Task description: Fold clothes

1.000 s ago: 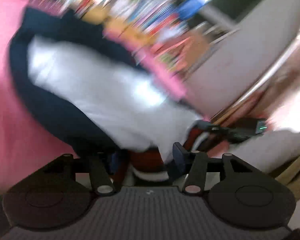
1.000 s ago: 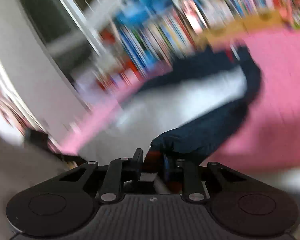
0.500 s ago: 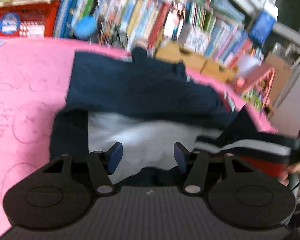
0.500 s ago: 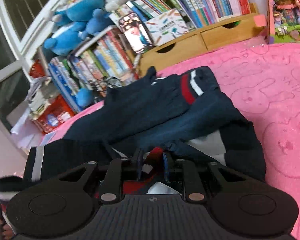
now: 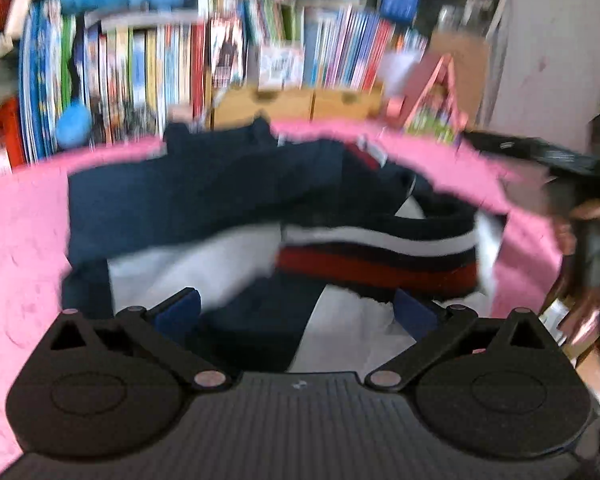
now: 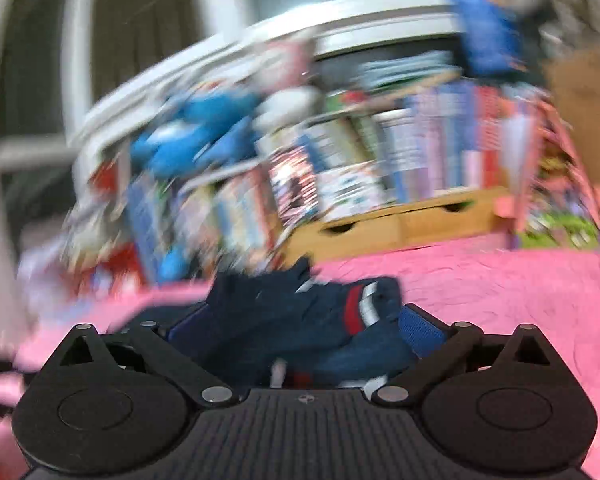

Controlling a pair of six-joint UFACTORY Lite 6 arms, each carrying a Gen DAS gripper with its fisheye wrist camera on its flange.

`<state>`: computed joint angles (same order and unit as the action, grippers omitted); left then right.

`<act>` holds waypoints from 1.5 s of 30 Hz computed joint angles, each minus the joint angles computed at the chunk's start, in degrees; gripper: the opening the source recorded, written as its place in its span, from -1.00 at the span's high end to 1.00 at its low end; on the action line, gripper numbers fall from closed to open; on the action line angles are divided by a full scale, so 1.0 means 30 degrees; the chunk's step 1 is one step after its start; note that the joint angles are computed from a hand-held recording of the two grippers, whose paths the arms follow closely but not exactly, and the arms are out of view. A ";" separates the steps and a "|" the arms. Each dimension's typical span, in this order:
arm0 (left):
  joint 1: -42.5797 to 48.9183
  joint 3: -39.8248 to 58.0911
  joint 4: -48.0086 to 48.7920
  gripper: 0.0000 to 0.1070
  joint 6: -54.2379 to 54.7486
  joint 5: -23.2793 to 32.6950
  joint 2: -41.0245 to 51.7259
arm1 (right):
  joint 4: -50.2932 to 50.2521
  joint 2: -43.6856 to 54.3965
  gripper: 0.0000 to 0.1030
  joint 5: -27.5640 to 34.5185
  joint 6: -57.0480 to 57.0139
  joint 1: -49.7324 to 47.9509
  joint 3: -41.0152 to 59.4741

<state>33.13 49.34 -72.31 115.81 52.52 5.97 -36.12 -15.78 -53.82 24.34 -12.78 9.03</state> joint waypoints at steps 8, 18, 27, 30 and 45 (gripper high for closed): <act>-0.0413 -0.2066 -0.1392 -0.93 0.2960 -0.2202 -0.1796 | 0.2320 -0.0417 -0.95 0.2252 -0.4304 0.8572 0.0802; -0.0984 0.2986 -0.0905 -0.93 0.0665 -0.1659 0.2571 | 1.0142 -0.0912 -1.00 0.6060 -1.0669 0.8176 0.1157; -0.1247 0.1701 -0.3403 0.23 0.1125 -0.0976 0.3227 | 0.7325 0.7062 0.50 0.6325 -0.5365 0.6128 0.5727; 0.0419 0.2476 -0.3785 0.32 0.0808 0.0253 0.3614 | 0.7949 0.5038 0.79 0.5819 -0.5256 0.5782 0.4526; 0.3358 0.5748 -0.1529 -0.93 -0.2030 0.2883 0.7263 | 0.1039 0.5792 -0.67 0.5399 -0.2056 0.2306 0.5816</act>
